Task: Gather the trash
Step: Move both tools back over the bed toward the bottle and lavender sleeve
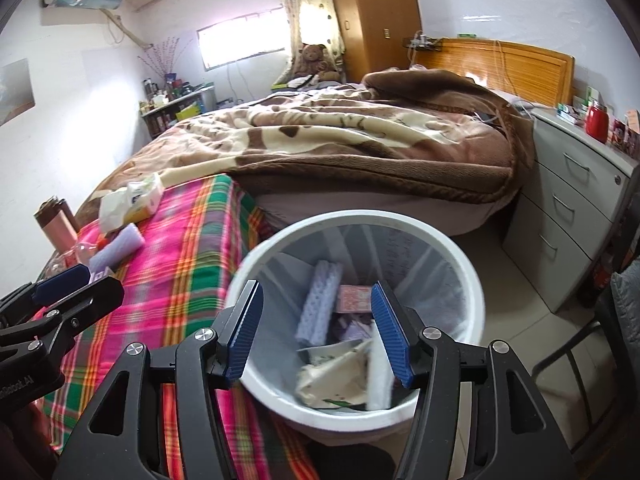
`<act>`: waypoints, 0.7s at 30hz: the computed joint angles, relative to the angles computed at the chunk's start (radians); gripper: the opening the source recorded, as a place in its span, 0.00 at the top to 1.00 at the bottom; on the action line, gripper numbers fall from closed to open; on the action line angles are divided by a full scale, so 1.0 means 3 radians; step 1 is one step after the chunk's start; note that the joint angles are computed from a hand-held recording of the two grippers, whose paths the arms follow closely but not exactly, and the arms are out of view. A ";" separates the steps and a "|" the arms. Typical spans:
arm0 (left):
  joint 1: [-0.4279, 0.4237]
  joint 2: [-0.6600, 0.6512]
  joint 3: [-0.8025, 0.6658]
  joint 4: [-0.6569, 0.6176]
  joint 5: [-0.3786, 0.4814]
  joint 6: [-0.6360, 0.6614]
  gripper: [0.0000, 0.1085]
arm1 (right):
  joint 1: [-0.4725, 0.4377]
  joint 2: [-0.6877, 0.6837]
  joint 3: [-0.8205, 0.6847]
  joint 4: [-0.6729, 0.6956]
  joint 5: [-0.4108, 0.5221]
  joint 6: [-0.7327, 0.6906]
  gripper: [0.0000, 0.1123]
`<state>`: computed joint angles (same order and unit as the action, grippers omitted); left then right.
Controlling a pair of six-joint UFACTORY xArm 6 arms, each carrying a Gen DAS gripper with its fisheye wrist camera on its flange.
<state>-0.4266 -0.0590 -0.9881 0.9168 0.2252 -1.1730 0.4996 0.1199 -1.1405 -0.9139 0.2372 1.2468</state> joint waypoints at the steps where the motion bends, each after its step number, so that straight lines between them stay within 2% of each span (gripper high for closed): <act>1: 0.0018 -0.0035 0.0034 0.0054 0.0007 -0.0048 0.31 | 0.0000 0.0000 0.0000 0.0000 0.0000 0.0000 0.48; 14: 0.0454 -0.0510 0.0545 0.0340 -0.0049 -0.0359 0.30 | 0.0253 0.0300 -0.0294 0.0270 -0.0211 -0.0290 0.46; 21: 0.0793 -0.0724 0.0787 0.0354 -0.0098 -0.0368 0.30 | 0.0401 0.0558 -0.0563 0.0664 -0.0244 -0.0697 0.46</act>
<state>-0.1888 -0.2763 -0.7520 1.0230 0.1959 -1.2834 0.6200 0.2872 -1.3094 -0.7147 0.1639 1.0376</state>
